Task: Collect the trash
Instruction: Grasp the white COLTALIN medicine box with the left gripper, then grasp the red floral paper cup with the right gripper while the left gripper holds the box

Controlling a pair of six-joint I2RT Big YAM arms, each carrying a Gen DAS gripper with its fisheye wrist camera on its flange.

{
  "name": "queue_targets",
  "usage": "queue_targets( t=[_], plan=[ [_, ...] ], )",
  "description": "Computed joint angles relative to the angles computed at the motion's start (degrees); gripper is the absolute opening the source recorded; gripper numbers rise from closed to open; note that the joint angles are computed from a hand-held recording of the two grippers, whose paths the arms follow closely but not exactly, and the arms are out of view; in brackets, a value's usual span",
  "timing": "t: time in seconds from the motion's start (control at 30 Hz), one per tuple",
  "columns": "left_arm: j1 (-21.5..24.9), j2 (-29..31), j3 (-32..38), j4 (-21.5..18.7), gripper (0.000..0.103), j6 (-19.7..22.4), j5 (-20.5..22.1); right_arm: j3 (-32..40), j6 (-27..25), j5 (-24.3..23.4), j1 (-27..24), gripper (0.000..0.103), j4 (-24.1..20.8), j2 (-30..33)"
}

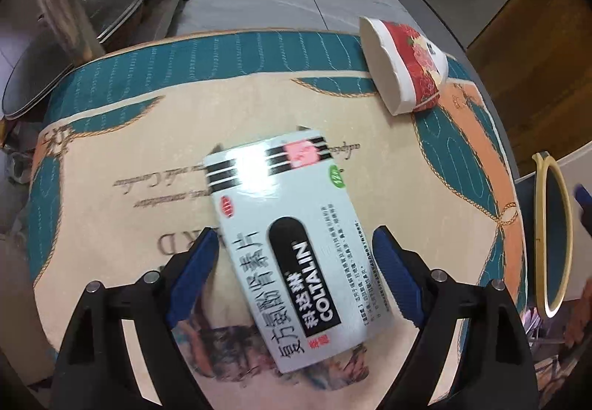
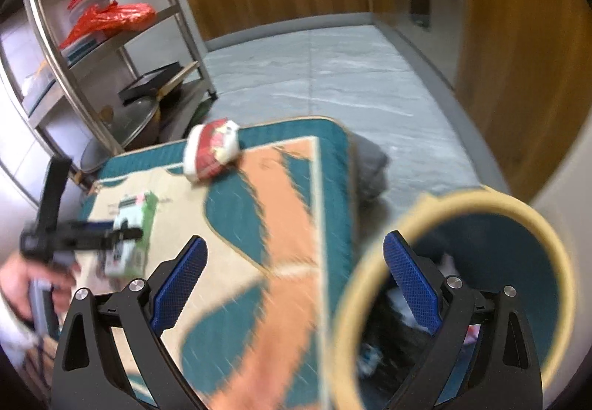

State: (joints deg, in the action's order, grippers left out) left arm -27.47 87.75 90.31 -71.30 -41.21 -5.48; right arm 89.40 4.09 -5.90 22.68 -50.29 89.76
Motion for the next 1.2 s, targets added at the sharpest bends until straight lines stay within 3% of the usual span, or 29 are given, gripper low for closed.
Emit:
queue_targets(
  t=[0.4, 0.47, 0.63, 0.7, 0.87, 1.03, 1.2],
  plan=[
    [-0.9, -2.1, -3.9, 2.7, 0.093, 0.5, -0.4, 22.2, -0.8, 4.0, 7.8, 0.096, -6.6, 19.2],
    [-0.9, -3.3, -5.0, 3.2, 0.088, 0.8, 0.1, 25.0, -1.5, 4.8, 8.5, 0.096, -7.7, 21.6],
    [0.3, -6.0, -6.5, 3.0, 0.052, 1.0, 2.4, 32.4, -3.4, 7.2, 10.0, 0.096, -11.1, 27.4],
    [0.5, -6.7, -6.6, 2.0, 0.045, 1.2, 1.9, 35.3, -3.9, 8.0, 10.3, 0.096, -12.5, 29.5],
    [0.8, -7.3, -6.8, 2.4, 0.046, 0.2, 2.1, 41.3, -5.6, 9.9, 10.9, 0.096, -16.1, 33.8],
    [-0.7, -6.3, -5.0, 4.0, 0.075, 0.0, 0.9, 42.5, -6.8, 11.6, 10.9, 0.096, -16.7, 35.2],
    [-1.4, -2.8, -2.2, 2.7, 0.080, -0.8, 0.0, 41.0, -5.6, 10.1, 10.0, 0.095, -15.3, 34.9]
  ],
)
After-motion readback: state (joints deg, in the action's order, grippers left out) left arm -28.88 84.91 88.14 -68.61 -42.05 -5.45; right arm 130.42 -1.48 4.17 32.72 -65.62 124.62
